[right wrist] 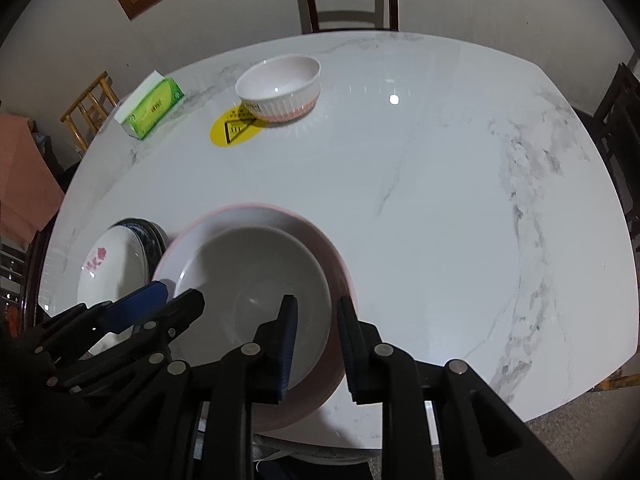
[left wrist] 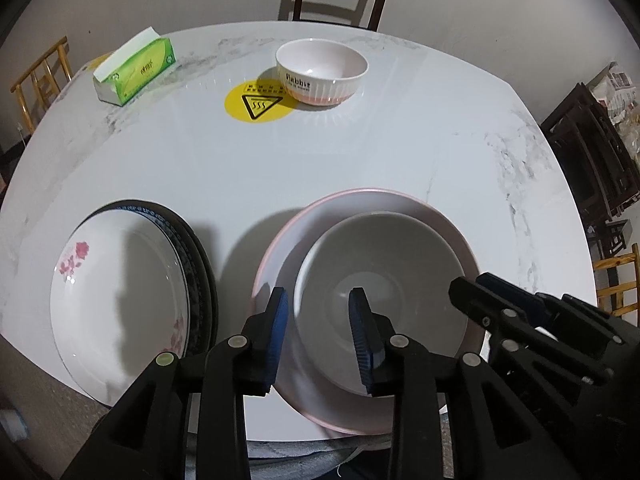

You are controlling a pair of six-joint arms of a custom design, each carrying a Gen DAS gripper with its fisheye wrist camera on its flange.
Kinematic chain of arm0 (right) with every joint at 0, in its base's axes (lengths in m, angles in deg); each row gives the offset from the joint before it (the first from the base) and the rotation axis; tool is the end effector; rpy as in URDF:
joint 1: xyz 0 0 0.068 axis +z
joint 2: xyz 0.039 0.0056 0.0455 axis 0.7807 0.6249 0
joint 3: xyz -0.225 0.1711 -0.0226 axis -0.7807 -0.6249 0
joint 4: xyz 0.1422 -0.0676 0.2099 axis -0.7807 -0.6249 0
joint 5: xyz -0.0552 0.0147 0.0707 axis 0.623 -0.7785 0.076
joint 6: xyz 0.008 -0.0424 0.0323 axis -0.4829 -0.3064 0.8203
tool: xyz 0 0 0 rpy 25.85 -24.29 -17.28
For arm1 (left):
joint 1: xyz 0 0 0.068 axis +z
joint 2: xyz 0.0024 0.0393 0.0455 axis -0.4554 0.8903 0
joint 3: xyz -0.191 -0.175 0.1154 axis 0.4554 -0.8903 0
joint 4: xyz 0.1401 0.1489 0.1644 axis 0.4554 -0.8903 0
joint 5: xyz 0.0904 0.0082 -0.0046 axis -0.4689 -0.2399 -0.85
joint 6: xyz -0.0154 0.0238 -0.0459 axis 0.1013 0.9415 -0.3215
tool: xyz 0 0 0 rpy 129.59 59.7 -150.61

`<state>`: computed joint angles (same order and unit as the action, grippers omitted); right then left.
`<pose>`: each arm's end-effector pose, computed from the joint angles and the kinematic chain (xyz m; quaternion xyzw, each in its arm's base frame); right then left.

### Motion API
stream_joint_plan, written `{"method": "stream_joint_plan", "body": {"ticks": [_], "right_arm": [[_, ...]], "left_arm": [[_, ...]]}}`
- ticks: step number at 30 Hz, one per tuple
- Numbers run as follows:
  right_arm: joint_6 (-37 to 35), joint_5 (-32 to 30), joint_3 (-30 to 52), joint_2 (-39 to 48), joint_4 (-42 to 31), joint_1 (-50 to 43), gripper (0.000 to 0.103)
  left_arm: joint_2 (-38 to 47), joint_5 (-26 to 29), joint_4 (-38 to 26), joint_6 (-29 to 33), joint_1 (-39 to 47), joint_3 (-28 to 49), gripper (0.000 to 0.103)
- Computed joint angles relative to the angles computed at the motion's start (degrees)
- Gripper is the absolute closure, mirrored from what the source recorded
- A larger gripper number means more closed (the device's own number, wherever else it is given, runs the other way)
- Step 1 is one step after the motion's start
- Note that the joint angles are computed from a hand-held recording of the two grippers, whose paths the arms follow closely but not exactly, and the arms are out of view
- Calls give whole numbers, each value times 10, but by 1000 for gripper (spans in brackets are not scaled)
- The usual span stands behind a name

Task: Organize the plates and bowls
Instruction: 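Move the left gripper toward the white 'Rabbit' bowl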

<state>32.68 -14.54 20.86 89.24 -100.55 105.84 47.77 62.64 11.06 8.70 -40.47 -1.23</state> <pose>0.1665 0.2125 0.2295 0.1632 0.9623 0.0384 0.2143 0.2181 -0.0584 0.2362 0.1873 0.9625 -0.0979 0.1700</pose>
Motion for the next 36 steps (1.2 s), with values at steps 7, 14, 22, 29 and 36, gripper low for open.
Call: {"method": "stream_joint_plan", "body": {"ticks": [7, 14, 22, 29, 36], "right_arm": [[-18, 17, 3, -21, -7, -6, 81], [-56, 23, 10, -32, -15, -22, 81], [-114, 7, 12, -43, -11, -66, 81], [-177, -25, 6, -43, 8, -128, 81], [-255, -73, -11, -43, 57, -207, 81]], "left_arm": [[-20, -8, 5, 11, 5, -2, 74], [-20, -17, 13, 18, 13, 7, 68], [6, -30, 27, 26, 21, 17, 67], [48, -36, 40, 30, 28, 39, 67], [114, -21, 43, 30, 55, 88, 67]]}}
